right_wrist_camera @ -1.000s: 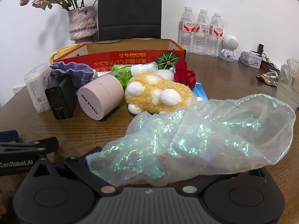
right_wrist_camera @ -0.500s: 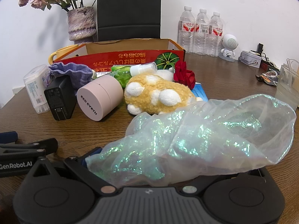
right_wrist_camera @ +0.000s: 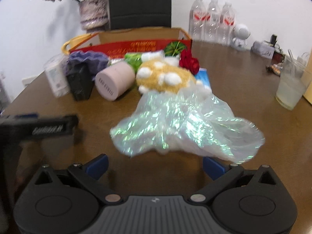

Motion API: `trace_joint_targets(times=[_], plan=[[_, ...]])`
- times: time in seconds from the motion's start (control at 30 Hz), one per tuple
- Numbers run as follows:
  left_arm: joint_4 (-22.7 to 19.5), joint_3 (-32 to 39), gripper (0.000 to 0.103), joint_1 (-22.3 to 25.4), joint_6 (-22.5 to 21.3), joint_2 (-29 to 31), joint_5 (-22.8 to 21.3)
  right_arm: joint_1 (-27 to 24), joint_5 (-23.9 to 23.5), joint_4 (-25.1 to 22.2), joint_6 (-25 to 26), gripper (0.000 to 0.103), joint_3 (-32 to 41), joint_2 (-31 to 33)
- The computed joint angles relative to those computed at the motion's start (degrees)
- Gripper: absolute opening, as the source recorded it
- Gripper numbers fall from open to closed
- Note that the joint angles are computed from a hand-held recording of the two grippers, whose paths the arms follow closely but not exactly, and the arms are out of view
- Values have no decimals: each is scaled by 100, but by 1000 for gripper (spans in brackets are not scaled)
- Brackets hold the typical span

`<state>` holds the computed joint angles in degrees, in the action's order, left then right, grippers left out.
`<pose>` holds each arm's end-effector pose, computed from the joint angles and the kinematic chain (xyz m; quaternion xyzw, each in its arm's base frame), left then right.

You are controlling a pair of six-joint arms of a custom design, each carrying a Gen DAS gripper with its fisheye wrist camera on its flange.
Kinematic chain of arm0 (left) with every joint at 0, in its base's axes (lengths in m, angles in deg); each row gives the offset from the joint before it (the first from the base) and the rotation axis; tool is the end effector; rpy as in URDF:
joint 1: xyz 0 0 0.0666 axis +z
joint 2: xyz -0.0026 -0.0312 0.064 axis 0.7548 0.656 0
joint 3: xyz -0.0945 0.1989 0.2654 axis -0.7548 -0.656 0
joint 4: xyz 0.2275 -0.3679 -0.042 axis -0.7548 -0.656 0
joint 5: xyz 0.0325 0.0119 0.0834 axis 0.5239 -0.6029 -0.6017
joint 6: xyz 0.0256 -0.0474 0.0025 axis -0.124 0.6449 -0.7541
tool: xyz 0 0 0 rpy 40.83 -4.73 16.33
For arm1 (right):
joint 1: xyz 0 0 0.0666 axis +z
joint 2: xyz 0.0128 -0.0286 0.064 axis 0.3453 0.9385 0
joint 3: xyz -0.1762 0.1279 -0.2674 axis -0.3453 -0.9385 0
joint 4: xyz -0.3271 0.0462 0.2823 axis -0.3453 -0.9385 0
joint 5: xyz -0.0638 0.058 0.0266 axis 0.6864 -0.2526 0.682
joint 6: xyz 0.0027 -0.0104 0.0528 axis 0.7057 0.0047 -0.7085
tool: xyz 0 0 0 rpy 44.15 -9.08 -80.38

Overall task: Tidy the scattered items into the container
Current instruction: 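Move the right gripper toward the iridescent plastic bag, then grasp the plastic bag with the right gripper while the left gripper grasps the black charger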

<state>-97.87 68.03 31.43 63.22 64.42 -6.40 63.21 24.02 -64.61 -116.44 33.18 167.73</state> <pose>0.6457 -0.2135 0.3496 0.2633 0.8672 -0.1274 0.4029 0.4822 0.4191 0.3753 0.1582 0.9130 -0.0661 0.3703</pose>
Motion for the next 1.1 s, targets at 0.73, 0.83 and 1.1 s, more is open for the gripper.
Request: trace_joint_targets(times=[0.73, 0.83, 1.1], plan=[[16, 6, 103, 2, 4, 13, -3, -205, 634, 2091, 1437, 103, -1148, -745], [101, -78, 103, 2, -75, -55, 115, -307, 448, 1698, 1319, 103, -867, -565], [368, 645, 103, -216, -200, 290, 100, -459, 78, 1477, 1269, 92, -822, -520]])
